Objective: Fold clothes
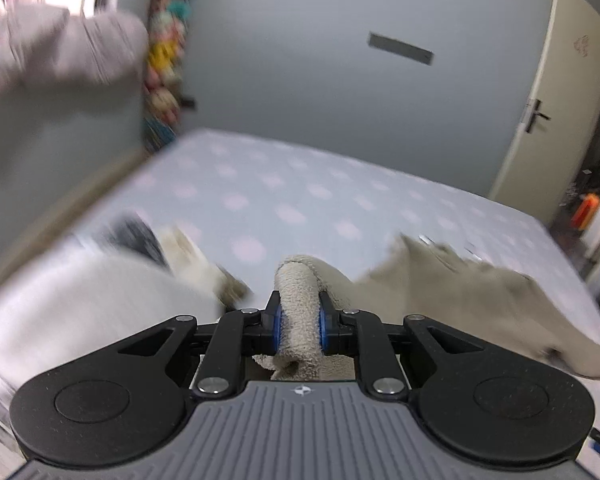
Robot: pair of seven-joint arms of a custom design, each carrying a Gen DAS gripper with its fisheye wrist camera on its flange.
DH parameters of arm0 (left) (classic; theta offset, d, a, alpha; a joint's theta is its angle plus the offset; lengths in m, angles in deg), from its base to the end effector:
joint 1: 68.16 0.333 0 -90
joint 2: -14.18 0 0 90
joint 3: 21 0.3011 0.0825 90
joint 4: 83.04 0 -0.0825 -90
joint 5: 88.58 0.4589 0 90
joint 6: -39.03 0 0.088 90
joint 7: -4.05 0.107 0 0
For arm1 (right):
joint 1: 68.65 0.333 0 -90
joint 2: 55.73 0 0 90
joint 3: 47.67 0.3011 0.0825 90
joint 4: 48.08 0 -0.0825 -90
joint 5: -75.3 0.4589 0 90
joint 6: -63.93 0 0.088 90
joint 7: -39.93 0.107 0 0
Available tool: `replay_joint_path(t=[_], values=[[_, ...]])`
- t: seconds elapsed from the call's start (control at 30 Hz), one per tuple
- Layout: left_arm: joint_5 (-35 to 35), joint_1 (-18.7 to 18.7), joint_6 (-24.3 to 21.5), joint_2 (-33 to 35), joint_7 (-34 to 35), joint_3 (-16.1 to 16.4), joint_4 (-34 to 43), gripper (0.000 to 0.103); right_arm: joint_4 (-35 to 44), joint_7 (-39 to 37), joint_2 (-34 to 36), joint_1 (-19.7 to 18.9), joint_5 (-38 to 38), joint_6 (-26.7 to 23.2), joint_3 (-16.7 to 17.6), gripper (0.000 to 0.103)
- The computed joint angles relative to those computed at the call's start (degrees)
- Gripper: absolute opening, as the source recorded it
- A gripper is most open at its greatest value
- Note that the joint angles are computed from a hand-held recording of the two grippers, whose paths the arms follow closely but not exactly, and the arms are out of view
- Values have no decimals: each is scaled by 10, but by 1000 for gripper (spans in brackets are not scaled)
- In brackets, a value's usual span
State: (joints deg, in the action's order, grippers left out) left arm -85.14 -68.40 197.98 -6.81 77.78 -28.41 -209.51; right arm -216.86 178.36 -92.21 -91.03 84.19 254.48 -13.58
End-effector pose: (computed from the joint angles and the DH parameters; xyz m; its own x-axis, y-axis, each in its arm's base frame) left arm 0.5662 -0.0865 0.6056 0.0283 -0.9919 0.1236 -0.5968 -0.1159 -0.7940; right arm 0.4208 0.0381 0.3613 -0.4348 -0.7832 -0.4445 -0.3736 0.6060 -0.7023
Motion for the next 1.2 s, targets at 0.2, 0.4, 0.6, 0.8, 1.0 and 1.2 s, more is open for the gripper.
replay_joint_path(t=[0.2,0.4,0.6,0.8,1.0,1.2], values=[[164,84,-47,51,-88,-42,84,14,7,-6,11,-1,0,-2,-3,71],[316,88,-108,169,-174,-38,192,14,19,-6,23,-10,-14,-20,1,71],[388,51,-141,227,-218,1,237,23,35,12,41,-27,-43,-39,9,71],[448,31,-95,182,-248,17,177,52,64,27,78,-37,-93,-69,-1,71],[340,15,-30,105,-178,6,72,60,72,42,104,24,-117,-101,-87,71],[-27,-90,-62,48,50,45,-26,61,61,48,107,112,-120,-107,-191,71]])
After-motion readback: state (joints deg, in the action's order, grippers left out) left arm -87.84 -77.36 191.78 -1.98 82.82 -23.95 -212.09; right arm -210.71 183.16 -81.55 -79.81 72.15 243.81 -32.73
